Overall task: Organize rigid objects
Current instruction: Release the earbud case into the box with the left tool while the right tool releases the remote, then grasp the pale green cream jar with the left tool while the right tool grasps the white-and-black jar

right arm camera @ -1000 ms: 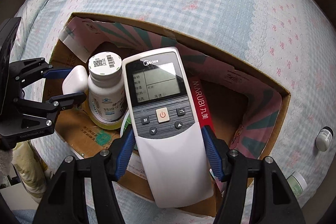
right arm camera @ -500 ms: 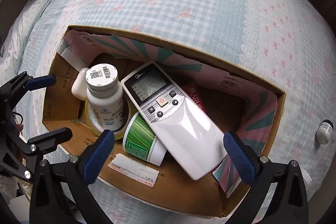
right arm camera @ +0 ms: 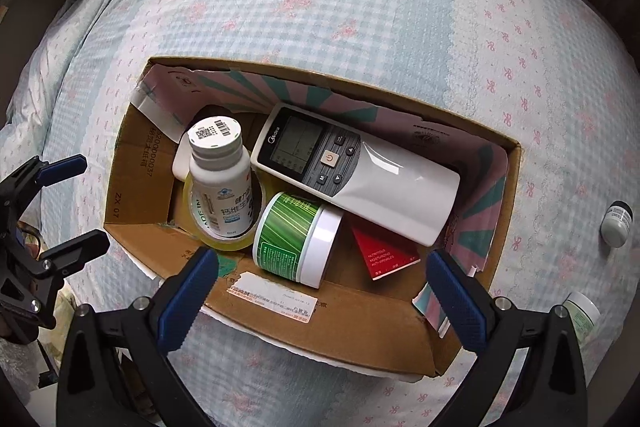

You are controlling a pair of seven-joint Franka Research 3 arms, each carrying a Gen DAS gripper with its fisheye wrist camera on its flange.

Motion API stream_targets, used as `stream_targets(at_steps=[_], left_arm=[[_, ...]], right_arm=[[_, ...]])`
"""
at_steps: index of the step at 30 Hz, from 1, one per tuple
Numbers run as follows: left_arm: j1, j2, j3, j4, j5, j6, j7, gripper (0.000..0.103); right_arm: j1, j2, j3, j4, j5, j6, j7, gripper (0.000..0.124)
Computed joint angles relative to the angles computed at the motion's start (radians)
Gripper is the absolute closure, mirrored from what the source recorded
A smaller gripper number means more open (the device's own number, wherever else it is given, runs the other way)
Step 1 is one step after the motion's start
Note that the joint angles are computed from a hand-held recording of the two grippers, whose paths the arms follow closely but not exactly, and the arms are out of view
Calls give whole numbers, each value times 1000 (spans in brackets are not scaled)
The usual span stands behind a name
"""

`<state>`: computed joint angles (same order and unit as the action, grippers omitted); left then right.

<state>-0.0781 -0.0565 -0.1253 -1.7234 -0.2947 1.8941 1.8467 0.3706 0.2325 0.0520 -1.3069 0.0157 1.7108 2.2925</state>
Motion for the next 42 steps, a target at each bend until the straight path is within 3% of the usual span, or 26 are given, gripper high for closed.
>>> stream_targets(at_steps=[7, 13, 19, 23, 29, 34, 42], left_arm=[[-5, -62, 1, 0, 53, -15, -36, 0], [-33, -108, -10, 23, 104, -35, -93, 0], [-77, -137, -27, 53, 99, -56, -172, 0], [-115, -145, -54, 91, 116, -76, -238, 0], [-184, -135, -115, 166, 173, -76, -369, 0], [-249, -94, -162, 236, 185, -80, -524, 0], [-395, 123, -253, 463, 347, -109, -713, 0]], right_arm=[[13, -24, 6, 38, -17, -21, 10, 21], [35, -114, 16, 10, -102, -34, 114, 21], [23, -269, 44, -80, -211, -97, 224, 21], [-18, -400, 73, -169, -248, -121, 218, 21], [-94, -618, 88, -323, -274, -142, 68, 21], [-140, -793, 46, -437, -250, -137, -110, 21], [-211, -977, -45, -582, -218, -110, -347, 21]])
